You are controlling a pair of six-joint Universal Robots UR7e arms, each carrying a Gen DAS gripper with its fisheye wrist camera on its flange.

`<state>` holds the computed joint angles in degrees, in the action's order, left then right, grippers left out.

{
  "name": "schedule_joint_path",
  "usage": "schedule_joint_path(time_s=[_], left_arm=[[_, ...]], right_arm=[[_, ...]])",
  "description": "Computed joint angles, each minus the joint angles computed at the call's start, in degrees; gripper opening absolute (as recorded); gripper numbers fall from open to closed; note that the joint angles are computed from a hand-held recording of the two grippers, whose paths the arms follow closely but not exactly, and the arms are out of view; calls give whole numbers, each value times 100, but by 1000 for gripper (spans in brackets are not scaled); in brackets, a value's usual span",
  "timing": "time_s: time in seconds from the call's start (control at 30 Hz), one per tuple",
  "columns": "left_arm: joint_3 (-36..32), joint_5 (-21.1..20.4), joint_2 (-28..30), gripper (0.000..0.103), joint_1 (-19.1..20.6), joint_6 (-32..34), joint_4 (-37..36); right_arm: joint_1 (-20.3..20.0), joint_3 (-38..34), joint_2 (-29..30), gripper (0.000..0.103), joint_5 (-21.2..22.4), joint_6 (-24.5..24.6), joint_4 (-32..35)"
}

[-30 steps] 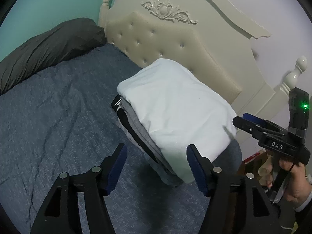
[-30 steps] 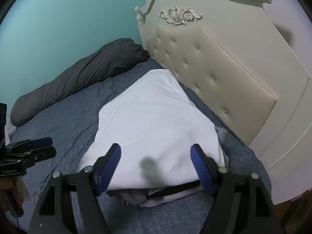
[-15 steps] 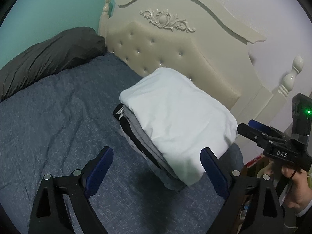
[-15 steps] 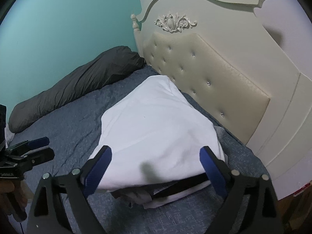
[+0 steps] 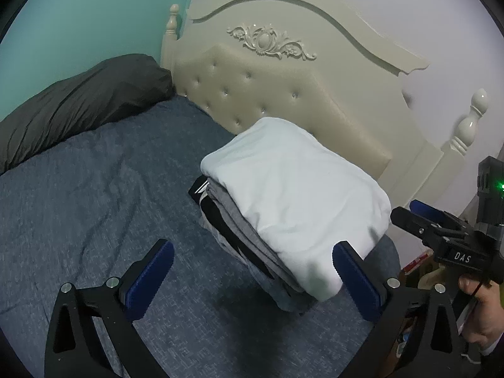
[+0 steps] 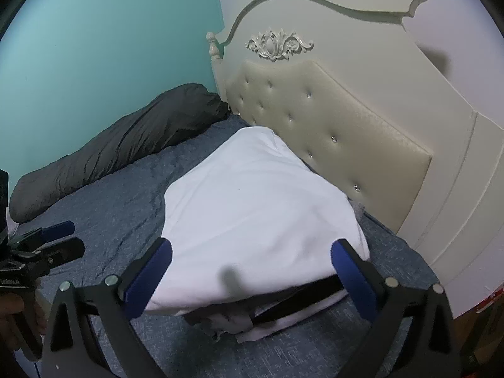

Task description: Fold clothes

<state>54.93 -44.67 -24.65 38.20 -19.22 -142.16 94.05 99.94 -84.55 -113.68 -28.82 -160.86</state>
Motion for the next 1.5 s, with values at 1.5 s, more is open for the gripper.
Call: schedule_joint_path(time_s=[1.5], left_arm=[[1405, 196, -538, 103, -405, 563, -1510]], right_arm=[[422, 1082, -507, 102, -281, -80, -1213]])
